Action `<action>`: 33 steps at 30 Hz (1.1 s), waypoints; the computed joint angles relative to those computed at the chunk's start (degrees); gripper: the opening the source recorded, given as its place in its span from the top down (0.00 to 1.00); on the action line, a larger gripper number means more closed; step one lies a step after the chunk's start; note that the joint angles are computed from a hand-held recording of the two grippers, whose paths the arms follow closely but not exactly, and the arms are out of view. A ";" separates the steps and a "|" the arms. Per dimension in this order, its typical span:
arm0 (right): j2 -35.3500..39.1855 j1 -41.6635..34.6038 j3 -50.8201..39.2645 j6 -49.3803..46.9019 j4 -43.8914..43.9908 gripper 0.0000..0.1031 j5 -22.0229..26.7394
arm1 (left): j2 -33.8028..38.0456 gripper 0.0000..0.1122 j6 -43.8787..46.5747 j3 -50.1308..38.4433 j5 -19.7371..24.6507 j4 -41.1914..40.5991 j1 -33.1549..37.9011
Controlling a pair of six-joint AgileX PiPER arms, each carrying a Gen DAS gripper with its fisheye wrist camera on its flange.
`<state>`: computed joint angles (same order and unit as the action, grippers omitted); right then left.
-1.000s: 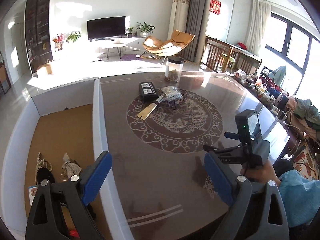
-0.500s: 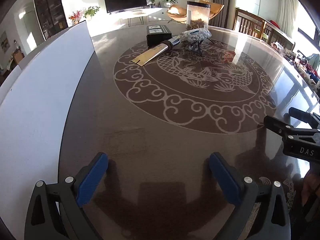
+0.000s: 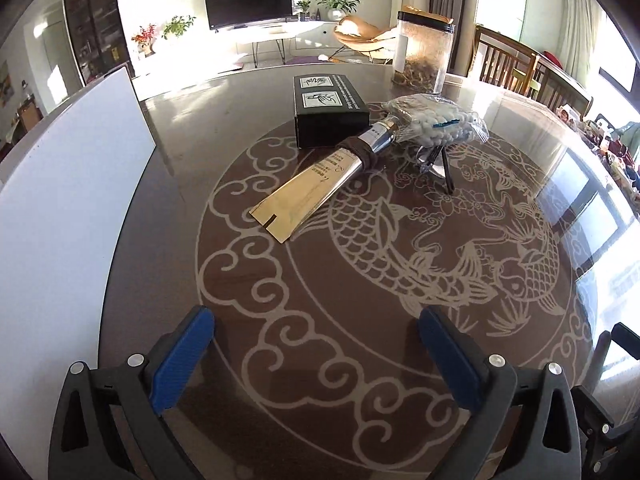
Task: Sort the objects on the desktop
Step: 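Move the left gripper to the gold tube and close on it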
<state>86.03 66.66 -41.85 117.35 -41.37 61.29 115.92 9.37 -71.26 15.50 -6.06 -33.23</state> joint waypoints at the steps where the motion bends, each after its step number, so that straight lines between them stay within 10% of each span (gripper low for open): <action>1: 0.00 0.00 0.00 0.00 0.00 0.00 0.00 | 1.01 0.08 -0.32 -1.83 0.81 0.33 0.12; 24: 0.07 -0.11 -0.06 -0.05 -0.04 0.00 -0.05 | 20.03 0.08 10.75 -38.51 20.16 -5.55 1.02; 29: 0.04 -0.16 -0.03 -0.07 -0.06 0.00 -0.08 | 15.62 0.70 12.74 -30.90 14.27 -7.64 0.25; 33: 0.04 -0.23 0.02 -0.08 -0.09 0.00 -0.15 | 10.10 0.72 8.23 -19.72 6.65 -5.65 -0.48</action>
<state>86.07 66.44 -41.83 117.27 -41.46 61.14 126.02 17.60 -90.97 22.14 -11.70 -33.71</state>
